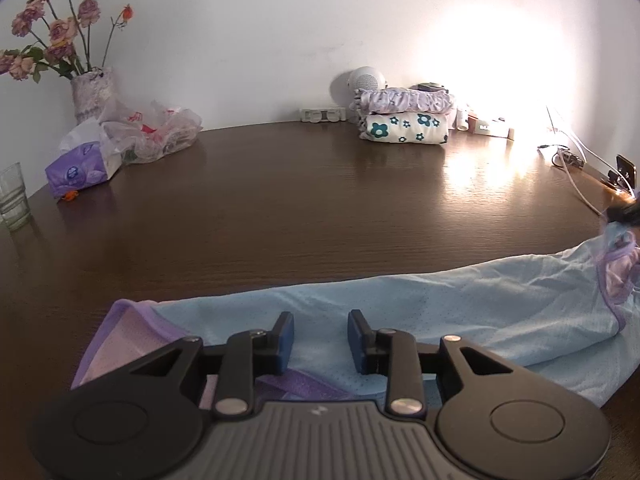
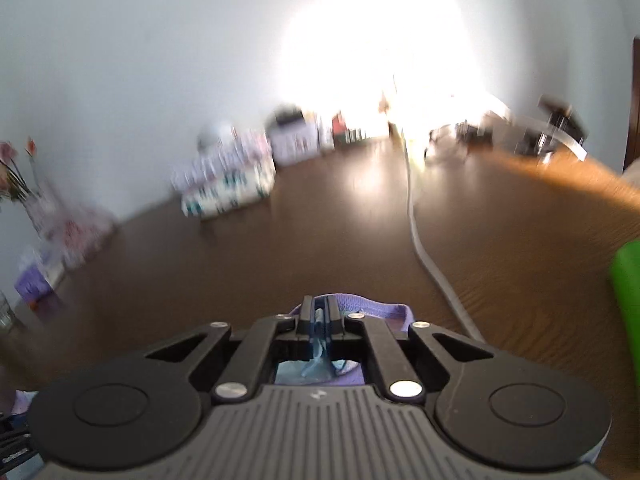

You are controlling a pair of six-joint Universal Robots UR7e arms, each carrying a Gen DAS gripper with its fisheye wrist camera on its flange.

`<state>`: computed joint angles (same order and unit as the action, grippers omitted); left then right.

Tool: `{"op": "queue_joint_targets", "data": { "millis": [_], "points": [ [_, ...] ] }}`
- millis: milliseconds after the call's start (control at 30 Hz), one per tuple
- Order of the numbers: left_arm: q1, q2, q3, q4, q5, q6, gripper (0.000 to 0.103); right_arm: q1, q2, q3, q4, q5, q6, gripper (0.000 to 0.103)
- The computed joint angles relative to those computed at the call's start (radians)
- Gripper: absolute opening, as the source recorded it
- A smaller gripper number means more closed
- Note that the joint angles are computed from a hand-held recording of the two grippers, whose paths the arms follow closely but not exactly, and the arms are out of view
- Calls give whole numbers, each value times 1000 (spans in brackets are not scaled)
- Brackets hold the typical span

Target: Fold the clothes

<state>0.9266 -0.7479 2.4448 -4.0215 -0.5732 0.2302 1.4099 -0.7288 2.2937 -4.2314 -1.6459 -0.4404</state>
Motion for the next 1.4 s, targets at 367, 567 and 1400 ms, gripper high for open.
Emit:
{"op": "queue_joint_targets", "data": {
  "millis": [367, 567, 1400],
  "points": [
    [-4, -3, 4, -13, 10, 8, 34, -106, 42, 101, -143, 64, 12, 13],
    [-34, -59, 16, 109, 27, -34, 34, -100, 13, 128, -170, 62, -4, 29],
    [-117, 165, -159, 243, -305, 2, 35, -189, -274, 55, 634, 313, 496, 54]
  ]
}}
